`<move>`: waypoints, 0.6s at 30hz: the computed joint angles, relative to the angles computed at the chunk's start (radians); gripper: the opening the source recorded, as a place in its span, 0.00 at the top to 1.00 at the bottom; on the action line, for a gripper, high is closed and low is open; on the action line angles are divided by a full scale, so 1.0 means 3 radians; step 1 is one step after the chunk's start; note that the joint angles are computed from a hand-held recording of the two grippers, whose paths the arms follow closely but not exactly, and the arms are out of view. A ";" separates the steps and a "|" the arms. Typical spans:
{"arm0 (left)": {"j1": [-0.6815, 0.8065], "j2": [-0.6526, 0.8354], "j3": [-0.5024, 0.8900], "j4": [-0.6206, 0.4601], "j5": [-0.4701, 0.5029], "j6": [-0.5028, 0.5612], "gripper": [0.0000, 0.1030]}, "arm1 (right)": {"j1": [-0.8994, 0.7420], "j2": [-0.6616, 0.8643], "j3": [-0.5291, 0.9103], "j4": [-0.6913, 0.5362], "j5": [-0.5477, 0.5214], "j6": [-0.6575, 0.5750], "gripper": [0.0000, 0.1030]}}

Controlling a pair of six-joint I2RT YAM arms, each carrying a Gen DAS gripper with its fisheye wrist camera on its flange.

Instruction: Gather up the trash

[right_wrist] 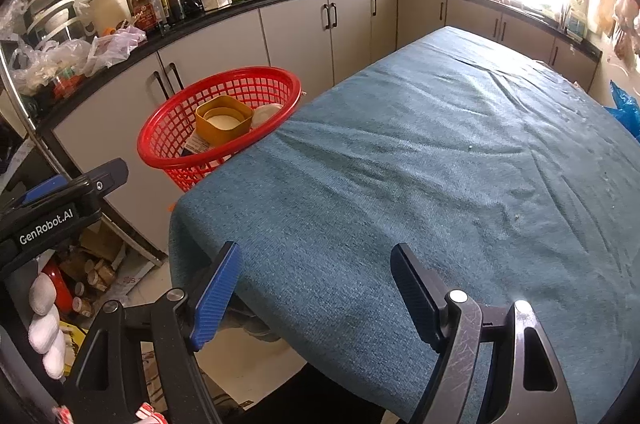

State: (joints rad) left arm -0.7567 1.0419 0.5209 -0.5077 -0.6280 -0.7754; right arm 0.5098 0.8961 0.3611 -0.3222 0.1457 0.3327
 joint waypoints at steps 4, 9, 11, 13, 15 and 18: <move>-0.0204 0.0103 0.0143 -0.0182 -0.0163 -0.0191 0.02 | -0.0210 -0.0208 -0.0075 -0.0070 -0.0177 -0.0084 0.22; -0.0447 0.0270 0.0319 -0.0379 -0.0352 -0.0443 0.02 | -0.0531 -0.0525 -0.0144 -0.0234 -0.0431 -0.0239 0.21; -0.0532 0.0335 0.0381 -0.0473 -0.0405 -0.0564 0.02 | -0.0637 -0.0640 -0.0168 -0.0298 -0.0523 -0.0294 0.21; -0.0621 0.0379 0.0443 -0.0582 -0.0457 -0.0689 0.02 | -0.0751 -0.0706 -0.0188 -0.0328 -0.0628 -0.0357 0.21; -0.0730 0.0425 0.0508 -0.0714 -0.0539 -0.0826 0.02 | -0.0825 -0.0753 -0.0207 -0.0344 -0.0709 -0.0397 0.21; -0.0834 0.0499 0.0588 -0.0829 -0.0606 -0.0946 0.02 | -0.0871 -0.0829 -0.0235 -0.0375 -0.0775 -0.0427 0.21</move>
